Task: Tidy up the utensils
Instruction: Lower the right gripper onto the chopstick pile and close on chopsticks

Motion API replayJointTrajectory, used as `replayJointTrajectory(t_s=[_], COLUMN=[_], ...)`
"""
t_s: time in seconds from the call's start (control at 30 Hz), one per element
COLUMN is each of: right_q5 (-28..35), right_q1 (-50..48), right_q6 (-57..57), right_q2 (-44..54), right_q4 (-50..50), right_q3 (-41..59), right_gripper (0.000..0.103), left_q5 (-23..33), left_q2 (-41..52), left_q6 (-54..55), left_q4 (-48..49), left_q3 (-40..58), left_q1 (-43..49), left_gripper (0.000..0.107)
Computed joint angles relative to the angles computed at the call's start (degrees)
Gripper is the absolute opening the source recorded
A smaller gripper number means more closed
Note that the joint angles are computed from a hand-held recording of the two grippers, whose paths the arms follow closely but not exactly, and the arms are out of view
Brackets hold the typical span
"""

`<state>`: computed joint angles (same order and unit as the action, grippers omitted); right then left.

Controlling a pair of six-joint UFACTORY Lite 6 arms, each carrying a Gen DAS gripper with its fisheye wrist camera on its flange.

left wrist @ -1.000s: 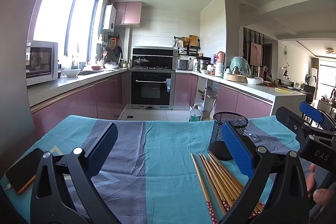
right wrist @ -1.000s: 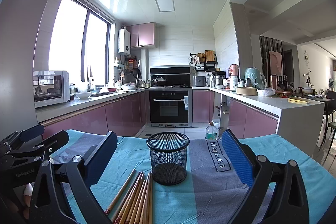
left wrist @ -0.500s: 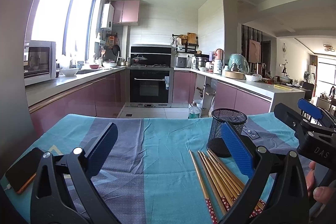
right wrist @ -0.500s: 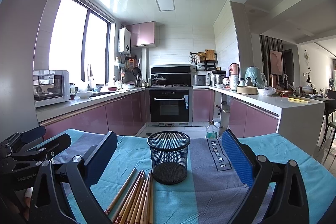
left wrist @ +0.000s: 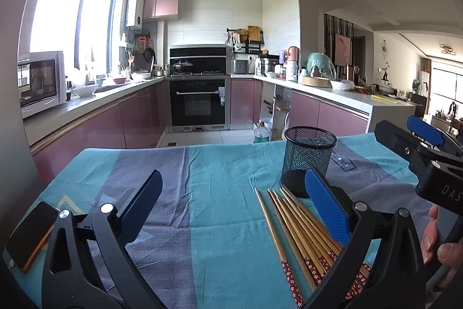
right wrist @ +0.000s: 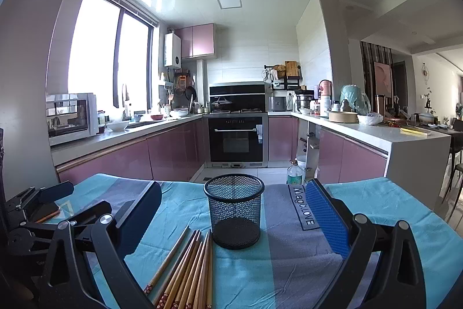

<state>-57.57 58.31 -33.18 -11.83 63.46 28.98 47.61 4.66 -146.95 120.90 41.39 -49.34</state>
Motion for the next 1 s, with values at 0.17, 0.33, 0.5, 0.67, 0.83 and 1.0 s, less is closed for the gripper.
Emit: replayJointTrajectory(t_s=[0.17, 0.33, 0.5, 0.67, 0.83, 1.0], right_q5=[7.55, 19.43, 32.62, 42.15, 47.02, 50.17], right_q1=[-3.93, -10.58, -18.01, -21.91, -22.48, -23.44], right_q6=[-0.30, -0.73, 2.03, 5.06, 3.97, 2.91], right_q2=[0.11, 1.54, 6.14, 11.27, 17.48, 19.55], right_q4=[-1.35, -3.83, -9.34, -15.13, -16.32, -15.87], right_q3=[0.98, 2.23, 4.59, 8.64, 13.33, 15.74], right_gripper=[0.096, 0.096, 0.092, 0.072, 0.051, 0.043], left_q5=[-8.05, -16.52, -21.94, -28.50, -33.83, -37.08], left_q2=[4.30, 8.68, 14.15, 19.47, 24.09, 27.26], left_q6=[3.56, 4.30, 5.39, 11.63, 18.78, 32.61], left_q4=[-0.13, 2.40, 3.75, -0.51, -5.74, -18.03], left_q3=[4.67, 9.09, 13.76, 19.78, 25.05, 29.64], left_q1=[3.55, 7.55, 9.98, 11.62, 13.24, 13.97], left_gripper=[0.097, 0.097, 0.097, 0.087, 0.075, 0.067])
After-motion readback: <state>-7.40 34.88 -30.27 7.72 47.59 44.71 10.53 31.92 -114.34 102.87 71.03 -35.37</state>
